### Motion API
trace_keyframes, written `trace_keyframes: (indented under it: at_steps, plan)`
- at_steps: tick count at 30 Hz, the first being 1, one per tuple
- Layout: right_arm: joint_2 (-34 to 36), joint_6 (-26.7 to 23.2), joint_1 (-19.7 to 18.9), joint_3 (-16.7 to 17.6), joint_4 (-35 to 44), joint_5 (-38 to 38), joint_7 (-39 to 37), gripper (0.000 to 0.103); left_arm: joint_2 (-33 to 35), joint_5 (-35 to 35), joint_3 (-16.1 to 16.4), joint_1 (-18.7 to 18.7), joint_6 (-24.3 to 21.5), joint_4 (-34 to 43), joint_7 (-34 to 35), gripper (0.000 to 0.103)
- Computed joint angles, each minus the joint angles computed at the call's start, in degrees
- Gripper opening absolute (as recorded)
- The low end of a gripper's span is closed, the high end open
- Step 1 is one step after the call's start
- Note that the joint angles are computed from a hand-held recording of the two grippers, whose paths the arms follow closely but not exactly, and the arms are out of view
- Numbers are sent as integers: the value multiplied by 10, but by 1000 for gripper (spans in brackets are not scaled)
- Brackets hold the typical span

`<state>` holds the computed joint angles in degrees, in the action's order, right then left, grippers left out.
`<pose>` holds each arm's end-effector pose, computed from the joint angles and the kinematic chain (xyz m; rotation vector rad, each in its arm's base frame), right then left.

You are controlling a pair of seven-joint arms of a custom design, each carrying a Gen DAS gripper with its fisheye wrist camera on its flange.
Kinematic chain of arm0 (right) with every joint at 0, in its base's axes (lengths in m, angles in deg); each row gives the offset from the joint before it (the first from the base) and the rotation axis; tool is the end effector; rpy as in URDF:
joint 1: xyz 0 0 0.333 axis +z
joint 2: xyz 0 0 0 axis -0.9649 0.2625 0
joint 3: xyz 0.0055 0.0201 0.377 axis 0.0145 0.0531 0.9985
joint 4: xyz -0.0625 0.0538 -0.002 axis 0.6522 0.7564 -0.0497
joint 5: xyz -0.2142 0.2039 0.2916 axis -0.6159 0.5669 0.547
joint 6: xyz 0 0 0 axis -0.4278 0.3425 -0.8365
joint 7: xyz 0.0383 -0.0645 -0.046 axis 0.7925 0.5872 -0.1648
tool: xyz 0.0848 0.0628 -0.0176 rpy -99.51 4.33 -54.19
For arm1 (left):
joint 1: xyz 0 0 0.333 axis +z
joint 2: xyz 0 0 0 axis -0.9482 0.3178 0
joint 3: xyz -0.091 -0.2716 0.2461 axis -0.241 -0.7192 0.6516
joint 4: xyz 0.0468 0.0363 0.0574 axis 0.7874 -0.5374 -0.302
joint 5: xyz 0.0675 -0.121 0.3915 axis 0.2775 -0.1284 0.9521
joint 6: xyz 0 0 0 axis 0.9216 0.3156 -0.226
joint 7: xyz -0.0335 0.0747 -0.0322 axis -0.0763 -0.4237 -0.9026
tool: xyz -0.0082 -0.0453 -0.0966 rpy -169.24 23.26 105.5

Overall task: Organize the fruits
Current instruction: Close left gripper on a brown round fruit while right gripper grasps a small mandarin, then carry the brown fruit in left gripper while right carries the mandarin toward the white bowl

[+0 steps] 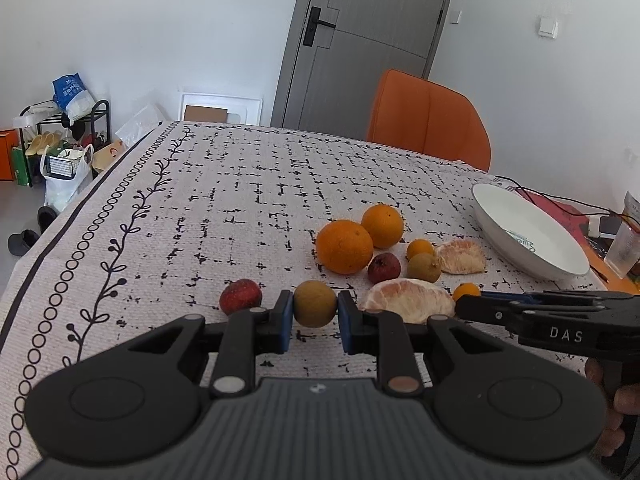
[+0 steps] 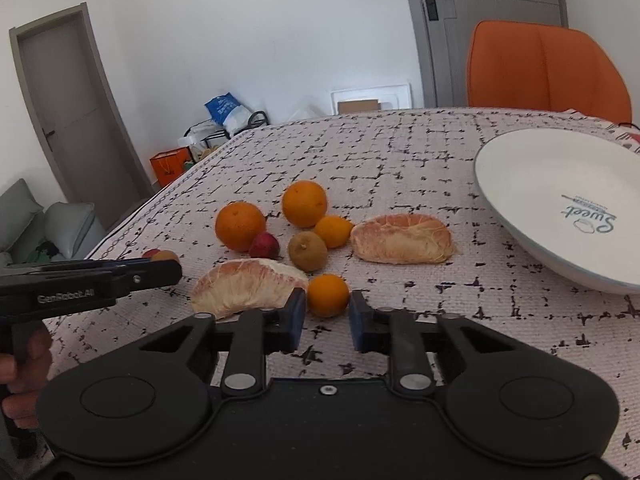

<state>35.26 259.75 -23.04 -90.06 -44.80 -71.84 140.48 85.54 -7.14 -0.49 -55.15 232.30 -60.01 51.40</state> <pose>0.6662 0.3769 0.3558 -1.6075 1.6680 -0.5056 0.6921 -0.1252 0.3324 -1.5156 1.9788 -1.2101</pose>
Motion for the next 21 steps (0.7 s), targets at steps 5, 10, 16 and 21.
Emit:
trace_keyframes:
  at_steps: [5,10,16,21]
  plan:
    - [-12,32,13,-9,-26,23,-3,21,-3,7,-9,2,-3,-2,2,22]
    - [-26,57,36,-25,-53,67,-29,21,-8,9,-9,-6,3,-4,4,22]
    - [-41,85,65,-45,-84,124,-64,21,-14,21,-9,-18,10,-4,-2,22]
    - [-47,101,88,-63,-101,173,-98,21,-15,35,-12,-25,11,-1,-9,22]
